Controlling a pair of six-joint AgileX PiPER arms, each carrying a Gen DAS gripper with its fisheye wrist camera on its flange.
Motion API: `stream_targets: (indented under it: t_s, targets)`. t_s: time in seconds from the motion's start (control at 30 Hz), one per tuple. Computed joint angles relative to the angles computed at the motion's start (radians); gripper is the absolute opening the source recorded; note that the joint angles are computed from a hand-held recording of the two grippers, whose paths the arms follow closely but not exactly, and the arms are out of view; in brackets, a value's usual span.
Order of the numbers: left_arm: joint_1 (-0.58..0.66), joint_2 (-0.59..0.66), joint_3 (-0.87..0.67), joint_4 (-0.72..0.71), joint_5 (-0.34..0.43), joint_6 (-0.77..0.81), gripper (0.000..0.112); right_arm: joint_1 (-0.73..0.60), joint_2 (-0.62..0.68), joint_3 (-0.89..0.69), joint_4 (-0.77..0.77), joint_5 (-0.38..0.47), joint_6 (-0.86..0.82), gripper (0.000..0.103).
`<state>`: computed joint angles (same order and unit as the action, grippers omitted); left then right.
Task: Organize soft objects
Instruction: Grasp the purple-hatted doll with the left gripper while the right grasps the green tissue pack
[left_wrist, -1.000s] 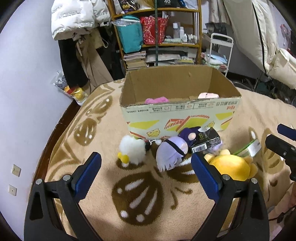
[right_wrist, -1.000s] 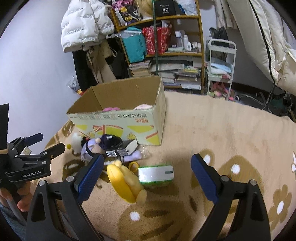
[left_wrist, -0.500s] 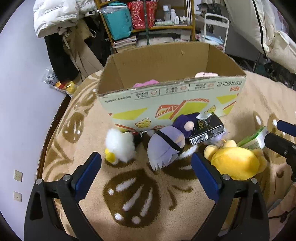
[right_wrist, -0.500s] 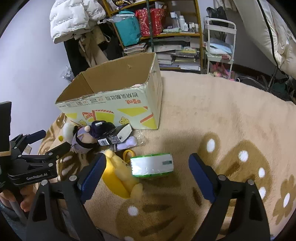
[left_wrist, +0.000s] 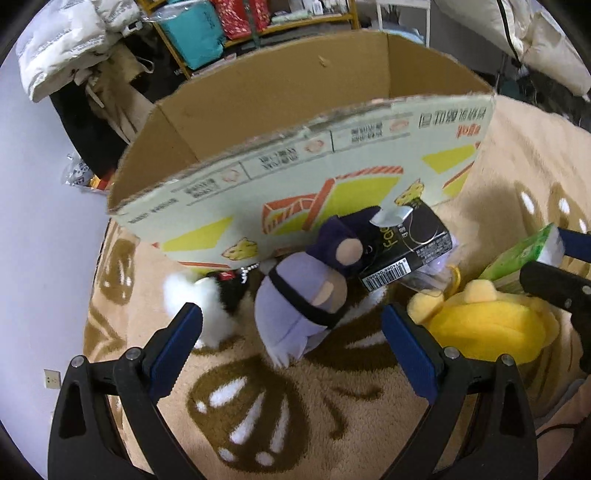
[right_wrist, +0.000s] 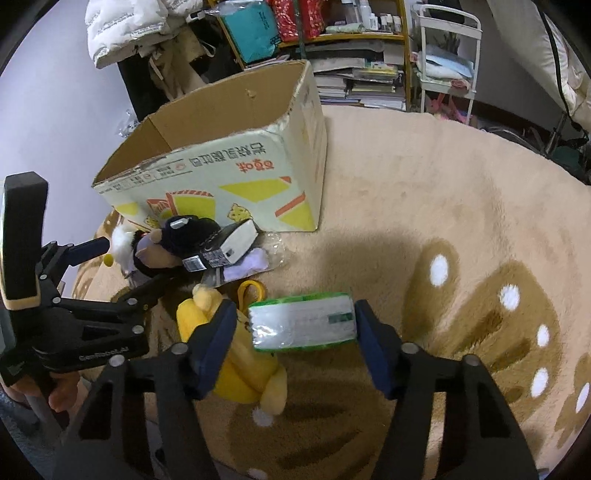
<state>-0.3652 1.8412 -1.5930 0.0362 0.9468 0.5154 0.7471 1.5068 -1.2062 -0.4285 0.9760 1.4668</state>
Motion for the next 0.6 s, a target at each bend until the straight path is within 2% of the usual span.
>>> stream_targets:
  t_s: [0.1,0.37,0.5,0.57,0.6]
  targets:
    - [-0.003,0.027,-0.023,-0.004,0.020,0.001,0.097,-0.012,-0.003,0.011,0.012,-0.017,-0.007,0.059]
    - [0.002,0.035,-0.006,-0.012,-0.046,0.014,0.095,-0.026,0.009,0.014,-0.012,-0.036,-0.020,0.059]
    - [0.002,0.029,0.012,-0.019,-0.079,0.041,0.078,-0.026,0.017,0.005,-0.016,-0.035,-0.017,0.059]
    - [0.007,0.047,-0.008,-0.038,-0.040,0.059,0.058,-0.027,0.018,0.005,-0.015,-0.038,-0.015,0.059]
    - [0.006,0.049,-0.011,-0.039,-0.028,0.059,0.053,-0.028,0.016,0.008,-0.019,-0.044,-0.006,0.059]
